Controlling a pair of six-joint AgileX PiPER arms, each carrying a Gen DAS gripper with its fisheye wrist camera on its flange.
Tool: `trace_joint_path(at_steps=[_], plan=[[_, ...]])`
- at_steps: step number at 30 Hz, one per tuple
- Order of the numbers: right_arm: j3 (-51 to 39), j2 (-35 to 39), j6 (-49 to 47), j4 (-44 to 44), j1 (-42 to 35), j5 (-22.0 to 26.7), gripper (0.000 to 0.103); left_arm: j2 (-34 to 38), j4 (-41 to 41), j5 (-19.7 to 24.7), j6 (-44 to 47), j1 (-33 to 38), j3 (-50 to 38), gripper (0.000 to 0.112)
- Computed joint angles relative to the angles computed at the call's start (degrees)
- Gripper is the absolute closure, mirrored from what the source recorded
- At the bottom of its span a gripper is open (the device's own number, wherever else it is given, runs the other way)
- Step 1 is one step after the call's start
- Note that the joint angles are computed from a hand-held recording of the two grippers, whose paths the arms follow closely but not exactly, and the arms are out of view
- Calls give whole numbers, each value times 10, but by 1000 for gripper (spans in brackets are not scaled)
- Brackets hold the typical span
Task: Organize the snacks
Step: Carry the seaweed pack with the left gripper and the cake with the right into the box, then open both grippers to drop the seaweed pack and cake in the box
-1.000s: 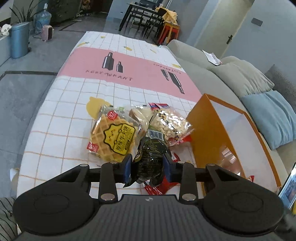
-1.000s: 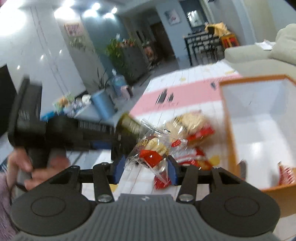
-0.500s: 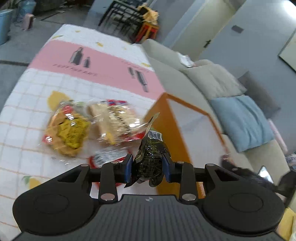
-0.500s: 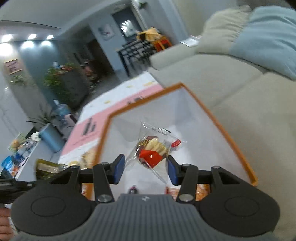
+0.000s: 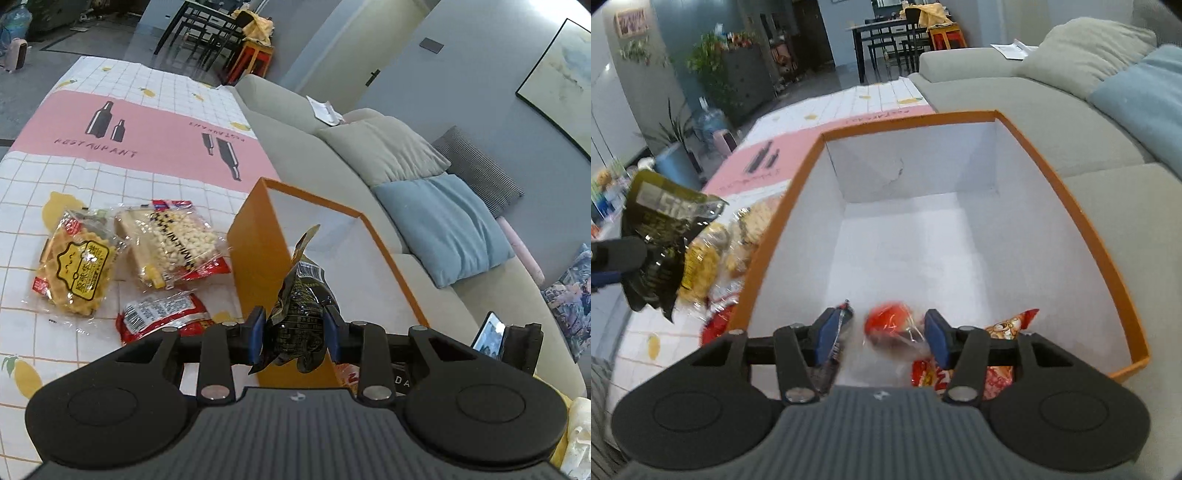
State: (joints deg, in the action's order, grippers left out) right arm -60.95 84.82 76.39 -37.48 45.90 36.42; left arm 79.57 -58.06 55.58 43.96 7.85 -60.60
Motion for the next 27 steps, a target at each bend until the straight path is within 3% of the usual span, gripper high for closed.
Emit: trace_joint_path(at_steps=[2, 5, 9, 12, 14, 15, 16, 18, 21, 27], plan=[[21, -20, 35, -14, -8, -25, 28, -1, -5, 2, -10, -6, -6, 75], [58, -62, 168, -96, 0, -11, 26, 3, -1, 0, -33, -29, -21, 75], [98, -114, 248, -143, 28, 25, 26, 5, 30, -38, -93, -87, -40, 76], [95, -124, 248, -141, 37, 56, 26, 23, 39, -57, -123, -127, -56, 76], [104, -133, 248, -140, 33, 48, 26, 38, 80, -77, -167, -161, -73, 77], [107, -136, 242, -137, 28, 41, 26, 42, 101, -93, -188, -177, -76, 81], [108, -135, 235, -132, 24, 33, 26, 46, 122, -108, -207, -193, -79, 94], [103, -133, 208, -108, 23, 39, 26, 58, 174, -123, -257, -219, -92, 104], [101, -133, 192, -105, 26, 53, 26, 67, 216, -154, -296, -248, -94, 104], [114, -136, 198, -116, 7, 26, 26, 61, 281, -183, -352, -276, -93, 104]])
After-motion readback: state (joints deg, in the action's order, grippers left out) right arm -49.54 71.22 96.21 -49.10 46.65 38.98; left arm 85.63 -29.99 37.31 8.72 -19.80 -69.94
